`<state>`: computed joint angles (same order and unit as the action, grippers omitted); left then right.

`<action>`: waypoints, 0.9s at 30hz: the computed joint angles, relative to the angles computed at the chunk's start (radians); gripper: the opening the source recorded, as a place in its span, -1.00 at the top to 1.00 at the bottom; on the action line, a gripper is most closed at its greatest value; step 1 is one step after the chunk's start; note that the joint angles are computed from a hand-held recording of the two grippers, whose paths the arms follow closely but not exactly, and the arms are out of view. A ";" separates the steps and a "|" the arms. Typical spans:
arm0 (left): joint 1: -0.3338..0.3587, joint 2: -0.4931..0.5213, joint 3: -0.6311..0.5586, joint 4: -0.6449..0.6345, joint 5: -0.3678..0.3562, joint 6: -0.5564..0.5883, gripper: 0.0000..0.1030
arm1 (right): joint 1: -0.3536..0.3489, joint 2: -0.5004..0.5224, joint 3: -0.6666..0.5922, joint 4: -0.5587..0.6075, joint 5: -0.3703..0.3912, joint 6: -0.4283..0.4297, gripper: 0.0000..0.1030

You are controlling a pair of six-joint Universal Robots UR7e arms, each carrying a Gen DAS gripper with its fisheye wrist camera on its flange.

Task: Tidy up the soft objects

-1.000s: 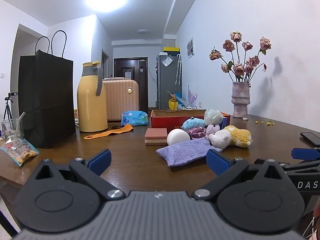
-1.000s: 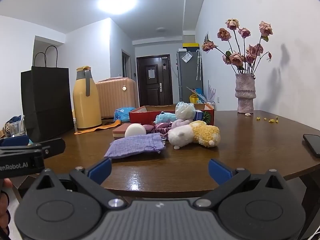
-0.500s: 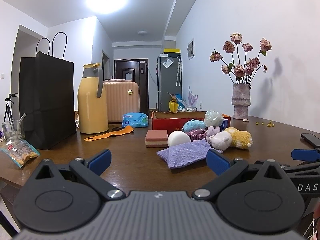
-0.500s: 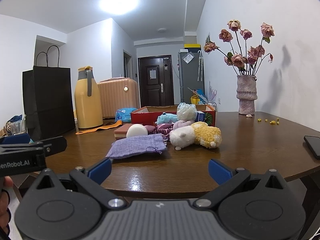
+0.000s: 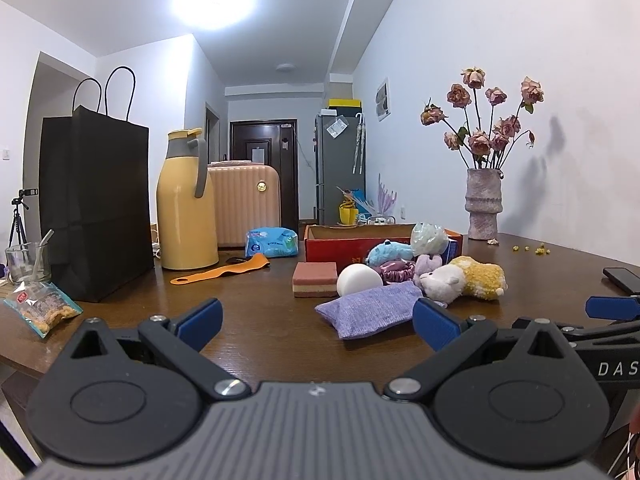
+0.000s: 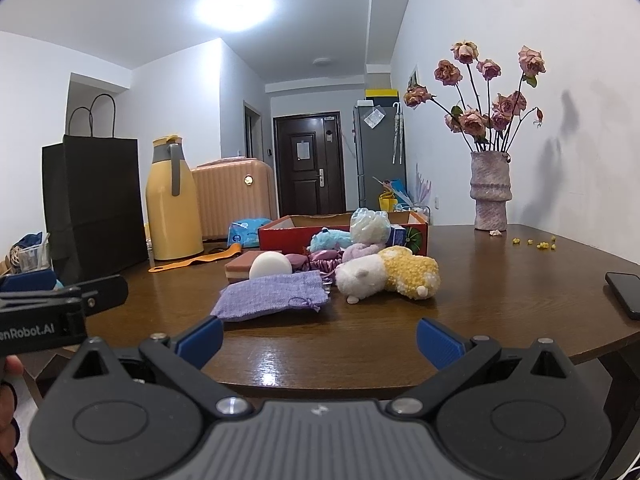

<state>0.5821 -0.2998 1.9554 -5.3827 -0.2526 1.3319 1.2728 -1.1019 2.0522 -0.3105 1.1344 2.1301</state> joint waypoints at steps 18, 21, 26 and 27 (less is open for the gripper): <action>0.002 -0.002 0.000 0.005 -0.006 0.000 -1.00 | 0.001 -0.004 -0.003 0.005 0.002 0.006 -1.00; 0.001 0.000 -0.002 -0.001 -0.006 0.006 -1.00 | 0.001 -0.005 -0.004 0.005 0.002 0.006 -1.00; 0.001 0.001 -0.002 -0.001 -0.006 0.006 -1.00 | 0.000 -0.005 -0.003 0.005 0.001 0.006 -1.00; 0.001 0.001 -0.002 -0.001 -0.007 0.006 -1.00 | 0.001 -0.004 -0.003 0.003 0.002 0.006 -1.00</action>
<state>0.5836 -0.2989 1.9538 -5.3835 -0.2591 1.3377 1.2737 -1.1058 2.0496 -0.3080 1.1365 2.1363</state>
